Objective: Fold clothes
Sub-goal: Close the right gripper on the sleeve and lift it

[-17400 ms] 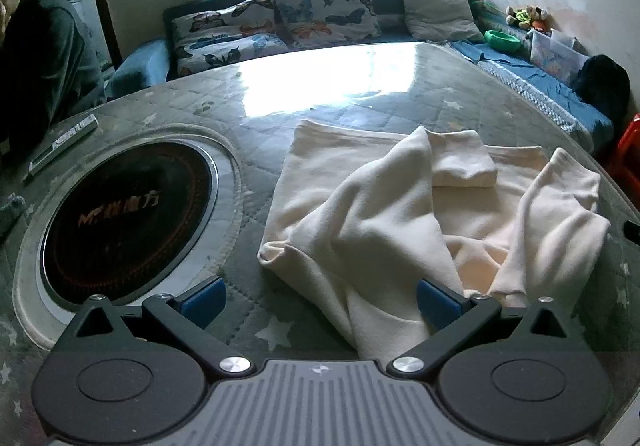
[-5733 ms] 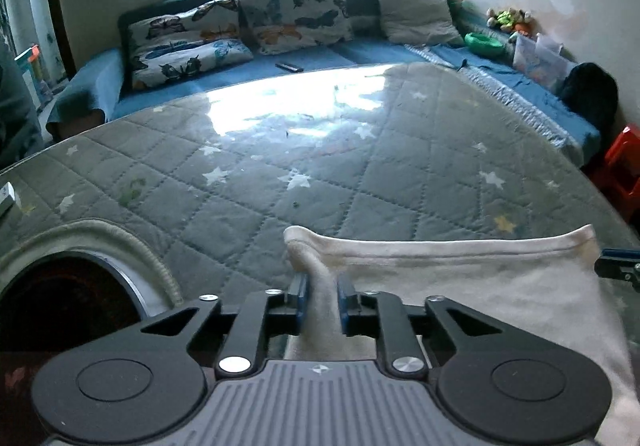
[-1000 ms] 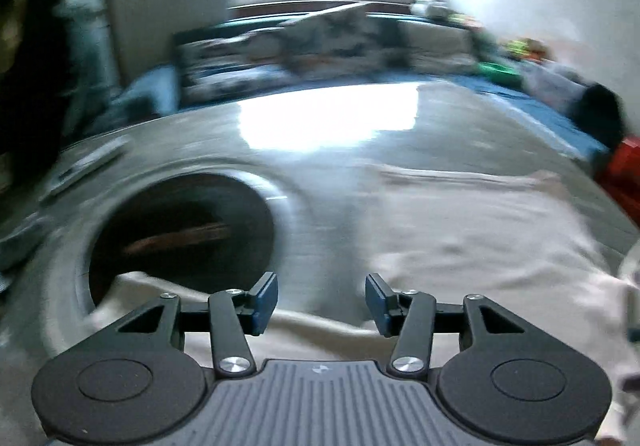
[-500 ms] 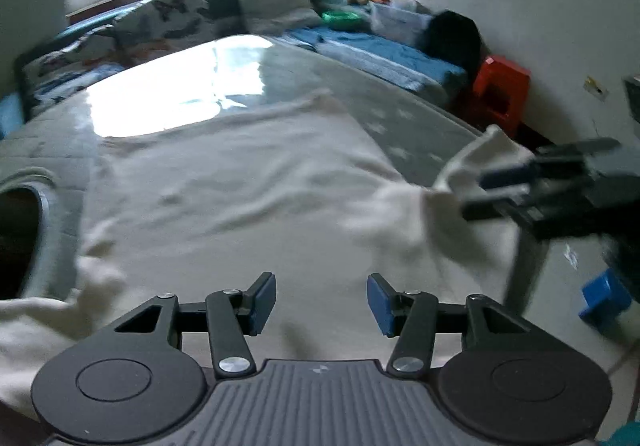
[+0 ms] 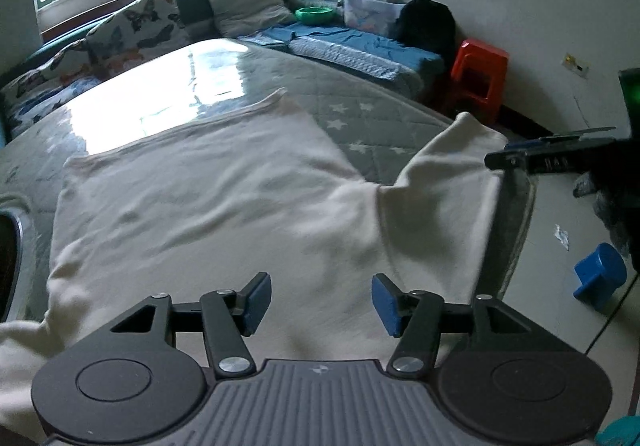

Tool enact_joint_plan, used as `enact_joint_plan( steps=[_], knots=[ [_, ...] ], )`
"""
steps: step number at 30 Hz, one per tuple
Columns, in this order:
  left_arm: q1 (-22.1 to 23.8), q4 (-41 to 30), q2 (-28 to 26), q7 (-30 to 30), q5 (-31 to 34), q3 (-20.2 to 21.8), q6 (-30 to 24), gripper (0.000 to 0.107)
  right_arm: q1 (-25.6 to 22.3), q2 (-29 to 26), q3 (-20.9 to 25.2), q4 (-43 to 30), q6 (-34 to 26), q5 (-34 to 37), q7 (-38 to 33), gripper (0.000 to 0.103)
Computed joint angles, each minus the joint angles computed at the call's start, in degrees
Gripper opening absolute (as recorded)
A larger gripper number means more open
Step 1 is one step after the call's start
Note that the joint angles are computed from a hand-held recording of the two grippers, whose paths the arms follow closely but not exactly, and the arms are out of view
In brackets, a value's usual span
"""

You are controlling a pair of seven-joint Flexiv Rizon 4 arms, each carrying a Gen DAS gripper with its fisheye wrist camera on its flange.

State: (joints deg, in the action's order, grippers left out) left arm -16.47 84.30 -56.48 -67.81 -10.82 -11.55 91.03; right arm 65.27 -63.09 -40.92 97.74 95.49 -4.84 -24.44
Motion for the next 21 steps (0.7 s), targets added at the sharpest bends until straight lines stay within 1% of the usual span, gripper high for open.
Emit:
enact_joint_plan(
  steps=[2,6,8,9,10,12,15,16,18,21],
  knots=[
    [-0.61,-0.78,-0.29,-0.01,-0.02,0.55,-0.84,0.06,0.06,-0.01,-0.32,0.97,0.23,1.64,1.75,0.046],
    [-0.93,-1.55,-0.6,0.04,-0.05,0.64,-1.69,0.061,-1.46,-0.27,1.0,1.34,2.41,4.15,3.66,0.046],
    [-1.45,-2.09,-0.82,-0.2,-0.11,1.2,-1.94,0.063,-1.7,-0.93,0.94,1.12,3.04,5.34,4.39,0.041],
    [-1.72,-2.34,-0.91,-0.36,-0.12,1.54,-2.1,0.064,-1.74,-1.24,0.84,0.99,3.34,5.82,4.6,0.04],
    [-1.87,-2.45,-0.95,-0.47,-0.11,1.77,-2.27,0.065,-1.48,-1.7,0.39,0.91,3.51,6.44,4.97,0.035],
    [-2.09,-2.59,-0.99,-0.65,-0.07,2.07,-2.59,0.065,-1.51,-2.08,0.21,0.67,3.73,7.0,5.1,0.031],
    [-2.62,-2.69,-0.95,-1.21,-0.01,2.74,-2.77,0.066,-0.16,-2.9,-1.6,0.65,2.89,7.26,5.12,0.016],
    [-2.77,-2.78,-0.98,-1.43,-0.01,2.95,-2.81,0.066,0.46,-3.28,-2.45,0.61,2.46,7.18,5.22,0.008],
    [-3.01,-2.97,-1.03,-1.8,0.02,3.25,-2.87,0.067,1.53,-4.01,-3.99,0.46,1.92,6.84,5.48,0.007],
    [-3.52,-3.15,-1.04,-2.68,0.05,4.16,-2.93,0.068,2.41,-4.5,-5.16,0.44,2.91,7.04,5.7,0.005]
  ],
)
